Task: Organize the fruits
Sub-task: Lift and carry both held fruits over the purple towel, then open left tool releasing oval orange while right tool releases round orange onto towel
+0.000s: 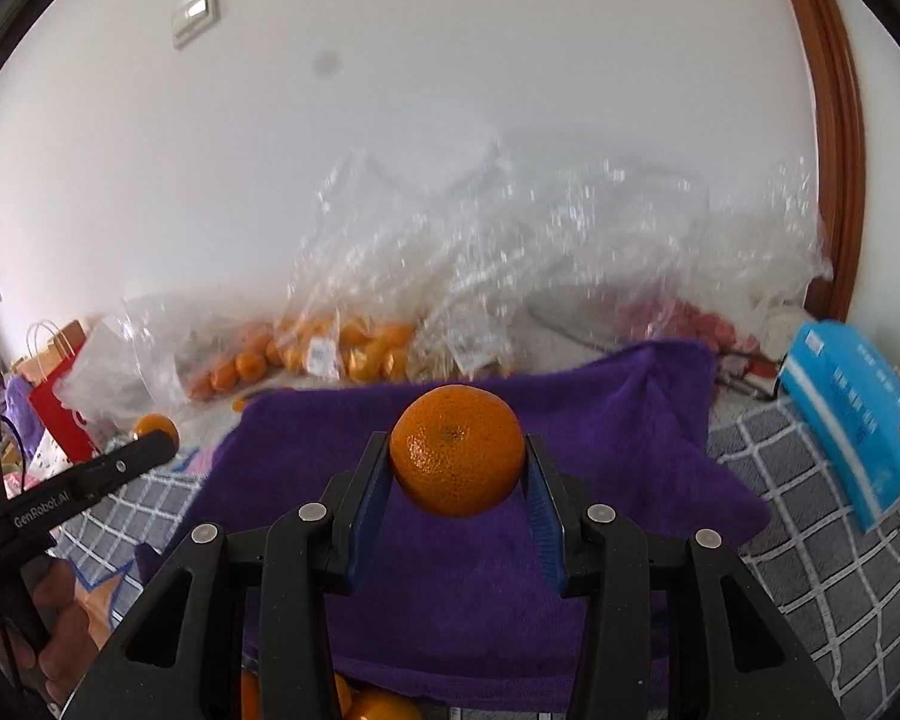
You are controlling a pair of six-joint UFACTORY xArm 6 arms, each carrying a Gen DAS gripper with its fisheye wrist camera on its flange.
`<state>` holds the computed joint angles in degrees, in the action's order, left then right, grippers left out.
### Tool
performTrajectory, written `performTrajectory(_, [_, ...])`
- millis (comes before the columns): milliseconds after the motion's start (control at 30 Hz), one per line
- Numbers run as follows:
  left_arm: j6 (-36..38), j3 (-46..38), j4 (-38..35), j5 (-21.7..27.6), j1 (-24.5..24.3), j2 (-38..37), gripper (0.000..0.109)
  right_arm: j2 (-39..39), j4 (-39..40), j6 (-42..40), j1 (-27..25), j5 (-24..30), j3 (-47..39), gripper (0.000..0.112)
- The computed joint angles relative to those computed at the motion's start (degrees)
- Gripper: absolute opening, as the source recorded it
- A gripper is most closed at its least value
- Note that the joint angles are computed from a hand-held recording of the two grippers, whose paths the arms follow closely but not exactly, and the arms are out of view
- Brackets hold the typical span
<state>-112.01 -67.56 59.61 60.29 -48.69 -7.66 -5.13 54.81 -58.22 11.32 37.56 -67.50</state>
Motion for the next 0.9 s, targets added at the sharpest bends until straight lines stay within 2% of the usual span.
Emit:
performTrajectory(100, [-0.3, 1.2, 0.2, -2.6, 0.9, -0.2, 0.041, 1.2, -0.9, 0.5, -0.2, -0.4, -0.5, 0.043])
performTrajectory(333, [-0.6, 1.6, 0.8, -5.2, 1.5, 0.5, 0.041, 4.5, -3.9, 4.1, -1.2, -1.8, -2.3, 0.043])
performTrajectory(600, [0.9, 0.0, 2.7, -8.1, 1.2, 2.8, 0.041, 6.4, -6.7, 7.6, -1.5, 0.9, -3.3, 0.043])
performTrajectory(667, [1.1, -0.2, 2.8, -8.5, 1.2, 3.3, 0.041, 6.7, -6.0, 7.6, -2.0, 3.1, -3.9, 0.043])
performTrajectory(800, [2.7, -1.0, 1.7, -8.9, 1.4, 4.7, 0.041, 6.5, -7.2, 7.8, -1.2, 1.4, -3.0, 0.043])
performTrajectory(900, [2.9, -1.0, -0.3, -9.6, 2.0, 5.3, 0.041, 7.2, -8.7, 9.2, -1.1, 2.4, -3.5, 0.043])
